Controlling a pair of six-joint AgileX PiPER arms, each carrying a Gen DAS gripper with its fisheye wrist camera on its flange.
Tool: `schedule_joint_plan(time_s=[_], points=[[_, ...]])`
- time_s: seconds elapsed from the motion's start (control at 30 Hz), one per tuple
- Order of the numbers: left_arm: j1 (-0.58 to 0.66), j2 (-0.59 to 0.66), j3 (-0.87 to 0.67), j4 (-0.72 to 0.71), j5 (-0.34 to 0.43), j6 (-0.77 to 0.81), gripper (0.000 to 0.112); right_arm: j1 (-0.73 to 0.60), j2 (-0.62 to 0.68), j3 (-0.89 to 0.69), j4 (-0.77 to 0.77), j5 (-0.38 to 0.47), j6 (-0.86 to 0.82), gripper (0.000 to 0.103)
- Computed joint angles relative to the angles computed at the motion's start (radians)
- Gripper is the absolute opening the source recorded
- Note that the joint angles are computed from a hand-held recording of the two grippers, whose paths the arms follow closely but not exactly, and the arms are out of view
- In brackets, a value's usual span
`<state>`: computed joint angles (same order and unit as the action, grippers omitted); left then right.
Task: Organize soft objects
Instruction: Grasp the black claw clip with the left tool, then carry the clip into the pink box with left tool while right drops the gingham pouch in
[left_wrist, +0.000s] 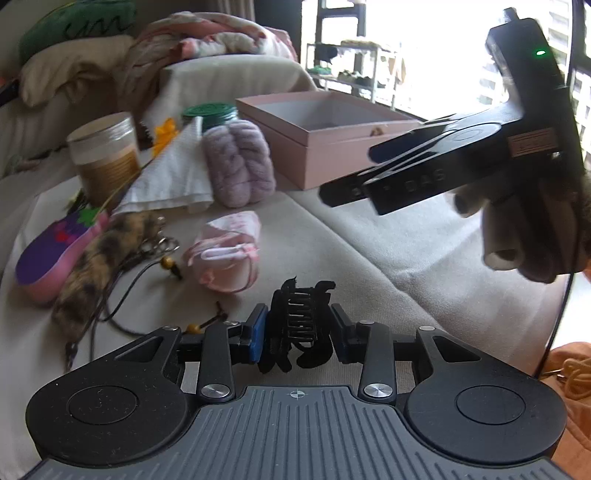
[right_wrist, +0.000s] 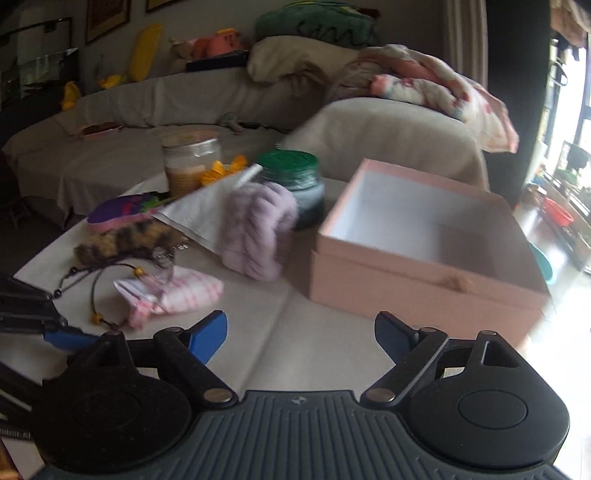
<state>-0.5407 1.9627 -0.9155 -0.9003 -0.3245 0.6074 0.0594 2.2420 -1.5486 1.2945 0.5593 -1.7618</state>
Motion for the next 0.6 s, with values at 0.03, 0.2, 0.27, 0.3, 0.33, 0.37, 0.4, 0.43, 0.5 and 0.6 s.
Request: schedule_joint_plan(time_s=[0.03, 0.2, 0.27, 0.3, 0.33, 0.37, 0.4, 0.43, 0.5, 0.6], points=[[-0.001, -0.023, 0.03, -0.011, -0.019, -0.003, 0.039, 0.013, 0.004, -0.012, -0.023, 0.001, 0.024, 0.088], [0.044, -0.141, 0.145, -0.22, -0.077, 0.11, 0.039, 0.068, 0.041, -0.075, -0.115, 0.093, 0.113, 0.086], [0.073, -0.186, 0.188, -0.257, -0.082, 0.114, 0.039, 0.095, 0.078, -0.133, -0.148, 0.126, 0.169, 0.086], [0.081, -0.197, 0.2, -0.265, -0.095, 0.109, 0.039, 0.113, 0.099, -0.167, -0.174, 0.136, 0.213, 0.086], [0.086, -0.207, 0.21, -0.278, -0.107, 0.111, 0.039, 0.132, 0.127, -0.213, -0.217, 0.141, 0.275, 0.086], [0.088, -0.218, 0.218, -0.285, -0.115, 0.107, 0.039, 0.15, 0.155, -0.268, -0.283, 0.15, 0.361, 0.078], [0.094, -0.229, 0.224, -0.281, -0.115, 0.095, 0.039, 0.164, 0.18, -0.316, -0.347, 0.16, 0.431, 0.059], [0.097, -0.242, 0.229, -0.274, -0.111, 0.084, 0.039, 0.173, 0.181, -0.325, -0.379, 0.152, 0.46, 0.048], [0.097, -0.263, 0.235, -0.231, -0.095, 0.055, 0.039, 0.162, 0.127, -0.264, -0.37, 0.143, 0.412, 0.01], [0.088, -0.272, 0.214, -0.142, -0.055, 0.019, 0.039, 0.072, -0.008, -0.098, -0.218, 0.167, 0.223, 0.008]])
